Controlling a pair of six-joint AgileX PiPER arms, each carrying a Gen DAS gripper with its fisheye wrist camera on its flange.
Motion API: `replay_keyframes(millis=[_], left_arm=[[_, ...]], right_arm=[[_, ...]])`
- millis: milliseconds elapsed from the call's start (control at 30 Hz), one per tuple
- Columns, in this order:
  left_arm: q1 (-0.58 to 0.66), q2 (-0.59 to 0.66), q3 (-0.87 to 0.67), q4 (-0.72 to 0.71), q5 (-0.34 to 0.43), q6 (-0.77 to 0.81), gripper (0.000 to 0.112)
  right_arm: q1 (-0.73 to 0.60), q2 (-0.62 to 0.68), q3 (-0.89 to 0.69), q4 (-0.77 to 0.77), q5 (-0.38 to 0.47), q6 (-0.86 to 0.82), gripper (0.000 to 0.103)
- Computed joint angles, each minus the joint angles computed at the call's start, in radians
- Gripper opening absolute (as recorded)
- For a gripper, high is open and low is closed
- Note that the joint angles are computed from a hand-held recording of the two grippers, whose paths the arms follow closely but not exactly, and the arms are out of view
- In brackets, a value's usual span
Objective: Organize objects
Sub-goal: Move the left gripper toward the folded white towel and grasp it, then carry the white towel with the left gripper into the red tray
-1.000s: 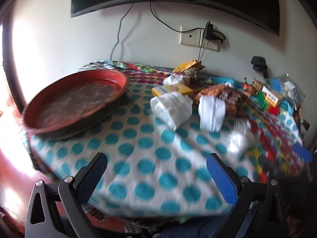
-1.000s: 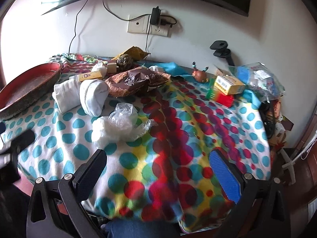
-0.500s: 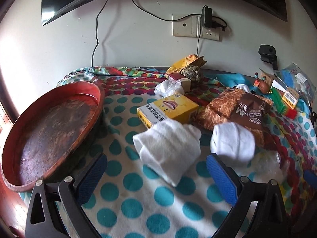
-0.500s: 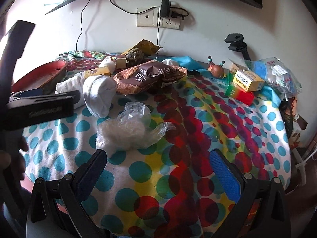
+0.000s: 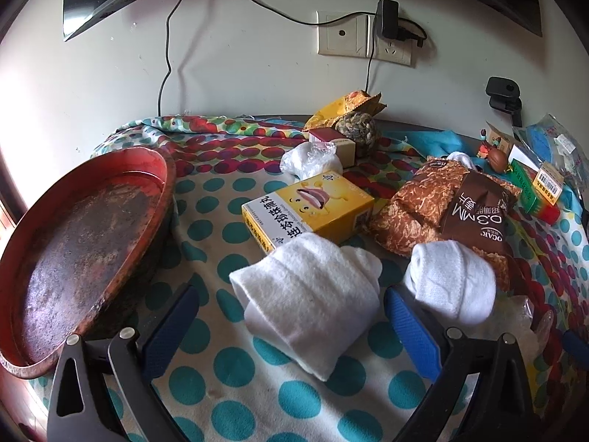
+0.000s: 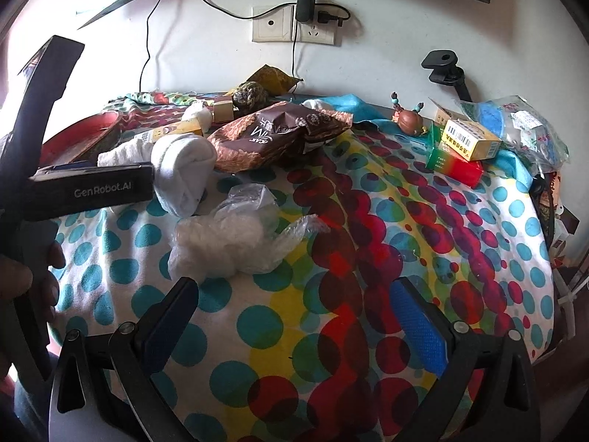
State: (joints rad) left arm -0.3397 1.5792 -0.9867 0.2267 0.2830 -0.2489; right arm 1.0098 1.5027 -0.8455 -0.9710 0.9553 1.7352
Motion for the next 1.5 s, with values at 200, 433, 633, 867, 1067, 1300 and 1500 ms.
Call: replay_keyframes(millis=[200,433,633,867,1067,1300,1500], left_arm=[[0.017,0.02,-0.035,-0.146,0.024,0.137,0.101],[0.026,0.043,-0.057,-0.318,0.068,0.31,0.048],[0.041,-0.014,-0.026,-0.325,0.063,0.324,0.04],[0.065,-0.084,0.002,-0.277,0.073,0.274,0.039],[0.196,-0.156,-0.014,-0.363,0.095,0.388,0.039],[0.484,-0.078,-0.097,-0.44,0.133,0.541,0.039],[0.619,0.008,-0.154,-0.422,0.125,0.577,0.039]], right_arm=[[-0.002,0.005,-0.005,0.005,-0.005,-0.009,0.103],[-0.004,-0.008,0.005,0.011,-0.016,0.008,0.103],[0.01,-0.025,0.012,0.0,0.0,0.027,0.103],[0.022,-0.019,0.009,0.014,0.003,0.022,0.103],[0.035,-0.015,0.006,0.02,0.001,0.041,0.103],[0.074,-0.005,-0.02,0.0,0.04,0.044,0.103],[0.074,-0.002,-0.023,0.008,0.029,0.035,0.103]])
